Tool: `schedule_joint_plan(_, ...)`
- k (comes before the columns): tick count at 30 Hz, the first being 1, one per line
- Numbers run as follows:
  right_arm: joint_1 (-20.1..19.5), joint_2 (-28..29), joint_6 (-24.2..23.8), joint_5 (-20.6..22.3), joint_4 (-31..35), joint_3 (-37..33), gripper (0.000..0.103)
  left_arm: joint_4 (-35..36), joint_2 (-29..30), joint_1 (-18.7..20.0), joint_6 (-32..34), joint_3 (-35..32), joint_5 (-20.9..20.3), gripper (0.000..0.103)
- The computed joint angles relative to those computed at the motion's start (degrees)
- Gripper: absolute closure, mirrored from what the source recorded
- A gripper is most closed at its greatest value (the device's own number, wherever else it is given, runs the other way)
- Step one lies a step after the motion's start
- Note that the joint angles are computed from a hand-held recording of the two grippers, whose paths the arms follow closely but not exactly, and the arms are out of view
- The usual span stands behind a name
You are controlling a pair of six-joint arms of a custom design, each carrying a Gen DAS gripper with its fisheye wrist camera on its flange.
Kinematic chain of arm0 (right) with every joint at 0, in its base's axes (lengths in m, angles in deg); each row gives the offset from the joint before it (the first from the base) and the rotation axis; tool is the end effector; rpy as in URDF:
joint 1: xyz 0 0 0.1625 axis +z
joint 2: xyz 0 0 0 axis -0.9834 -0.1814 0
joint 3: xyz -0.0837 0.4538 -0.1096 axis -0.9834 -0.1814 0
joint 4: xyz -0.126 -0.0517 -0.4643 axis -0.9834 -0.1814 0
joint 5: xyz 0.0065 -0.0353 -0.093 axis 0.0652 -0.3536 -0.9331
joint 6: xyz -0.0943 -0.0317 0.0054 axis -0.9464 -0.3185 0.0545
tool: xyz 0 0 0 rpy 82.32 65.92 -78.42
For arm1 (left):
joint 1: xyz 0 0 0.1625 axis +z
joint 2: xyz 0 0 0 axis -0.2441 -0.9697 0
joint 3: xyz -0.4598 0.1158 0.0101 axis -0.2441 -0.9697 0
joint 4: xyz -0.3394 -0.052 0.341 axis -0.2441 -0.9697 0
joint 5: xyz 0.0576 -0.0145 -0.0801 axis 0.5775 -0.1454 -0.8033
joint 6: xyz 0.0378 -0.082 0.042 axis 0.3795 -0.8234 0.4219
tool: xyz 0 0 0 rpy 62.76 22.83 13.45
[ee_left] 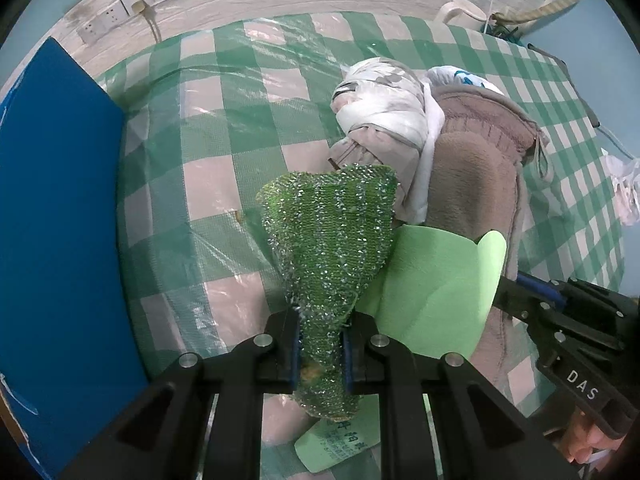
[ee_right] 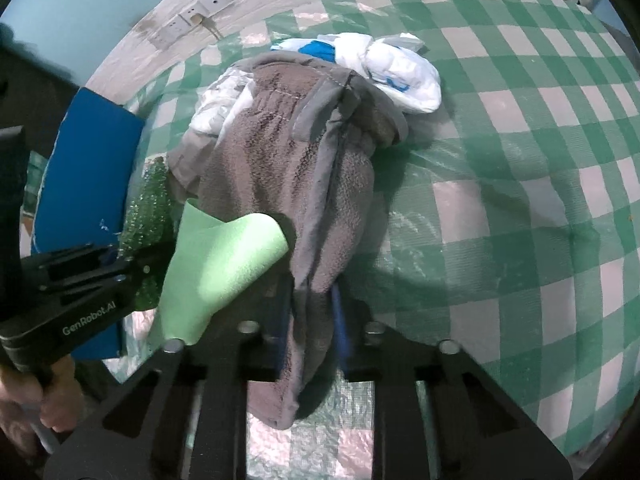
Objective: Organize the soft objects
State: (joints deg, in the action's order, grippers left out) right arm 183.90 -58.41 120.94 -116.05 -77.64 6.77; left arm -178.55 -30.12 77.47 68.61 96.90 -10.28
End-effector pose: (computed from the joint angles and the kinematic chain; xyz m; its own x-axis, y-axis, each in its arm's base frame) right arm 0.2729 -0.7581 0.1414 -0.8282 0.4886 0.2746 0.2741 0.7804 -0.5619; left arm -0.2426 -0.9062 0.1481 -0.5286 0.7134 -0.4601 0.5986 0.6975 0.3939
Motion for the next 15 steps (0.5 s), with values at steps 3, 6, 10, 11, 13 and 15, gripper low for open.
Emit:
schedule_joint_plan(3, 0.7, -0.1, -0.5, -1.5, 0.5, -0.4, 0.092, -0.2, -0.4, 0.0, 0.4, 0.0, -0.1, 0.088)
schedule_joint_plan(6, 1.7, 0.0, 0.6, -4.4, 3.6, -1.3, 0.093, -1.6, -1.9, -0.2, 1.4, 1.5, 0.0, 0.088)
schedule_joint_plan(10, 3.1, -0.3, 2.5, -8.3, 7.9, -2.4, 0.094, -3.6, -3.5, -0.7, 2.5, 3.0, -0.7, 0.088)
schedule_joint_plan(11, 3.4, -0.5, 2.9, -9.2, 8.9, -2.7, 0.094, -3.9, -3.9, -0.8, 2.6, 3.2, -1.0, 0.088)
schedule_joint_plan(13, 4.3, -0.7, 3.5, -11.2, 10.8, -3.2, 0.094, -4.3, -4.6, -1.0, 2.8, 3.7, -1.7, 0.088)
schedule_joint_plan(15, 4.8, -1.1, 4.1, -12.6, 12.3, -3.6, 0.094, -3.8, -5.0, -1.2, 2.9, 3.6, -2.4, 0.088)
